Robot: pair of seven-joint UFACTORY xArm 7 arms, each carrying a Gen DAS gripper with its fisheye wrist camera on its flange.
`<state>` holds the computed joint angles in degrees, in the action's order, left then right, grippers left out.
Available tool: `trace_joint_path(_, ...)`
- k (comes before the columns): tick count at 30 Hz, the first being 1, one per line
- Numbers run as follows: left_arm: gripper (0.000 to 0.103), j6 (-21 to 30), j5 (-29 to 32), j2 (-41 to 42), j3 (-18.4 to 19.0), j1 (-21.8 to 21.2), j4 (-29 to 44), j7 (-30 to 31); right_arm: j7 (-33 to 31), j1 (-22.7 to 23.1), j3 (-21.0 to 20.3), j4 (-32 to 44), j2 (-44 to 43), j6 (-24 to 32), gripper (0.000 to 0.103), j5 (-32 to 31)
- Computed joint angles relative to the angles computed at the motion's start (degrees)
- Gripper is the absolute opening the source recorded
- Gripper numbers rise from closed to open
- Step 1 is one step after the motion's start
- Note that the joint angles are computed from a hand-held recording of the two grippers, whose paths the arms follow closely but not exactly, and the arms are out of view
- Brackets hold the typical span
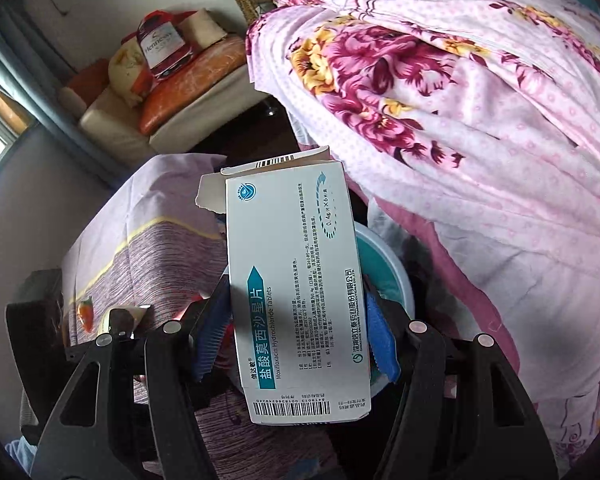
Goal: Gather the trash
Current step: 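Carry the can and medicine box over the bin and release both, then move both open tools back to the remaining trash on the bed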
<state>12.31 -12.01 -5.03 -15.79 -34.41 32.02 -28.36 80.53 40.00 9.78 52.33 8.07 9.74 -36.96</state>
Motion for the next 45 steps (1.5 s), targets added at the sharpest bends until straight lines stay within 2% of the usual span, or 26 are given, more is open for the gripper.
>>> trace_joint_path(2,0.084,-0.7,0.7,-0.1,-0.1,0.2,-0.5,-0.8,-0.3,-0.1,0.1,0.0,0.2,-0.1,0.059,0.4)
trace_joint_path(8,0.084,-1.2,-4.8,-1.2,0.9,-1.3,-2.0,2.3,-2.2,-0.1,-0.2,0.8,1.4,0.0,0.06,2.3)
trace_joint_path(11,0.084,-1.5,-5.6,-2.5,1.1,-1.5,-3.2,2.1,-2.8,0.5,-0.5,1.6,2.2,0.5,0.06,2.9)
trace_joint_path(14,0.09,-1.7,-5.2,-3.9,1.1,-1.4,-4.4,0.9,-5.2,0.4,-0.1,3.0,3.5,1.3,0.061,5.0)
trace_joint_path(18,0.092,-2.4,-5.4,-5.9,1.8,-2.0,-5.9,-0.1,-9.4,0.2,0.8,4.3,5.0,1.6,0.076,10.7)
trace_joint_path(24,0.092,-3.0,-6.5,-8.3,3.0,-3.5,-7.8,-0.5,-11.6,1.6,0.5,5.0,5.2,3.4,0.077,14.2)
trace_joint_path(30,0.092,-3.4,-6.1,-11.6,3.2,-4.4,-10.3,-2.3,-11.0,2.5,0.9,5.6,4.1,6.3,0.078,14.3)
trace_joint_path(39,0.092,-1.4,-1.9,-23.1,2.4,-4.0,-17.4,-9.0,-10.9,4.1,2.8,9.3,4.5,10.2,0.082,12.9)
trace_joint_path(45,0.092,2.8,0.2,-35.7,3.5,-4.0,-24.2,-13.1,-12.8,6.4,3.6,15.0,7.7,13.5,0.082,13.4)
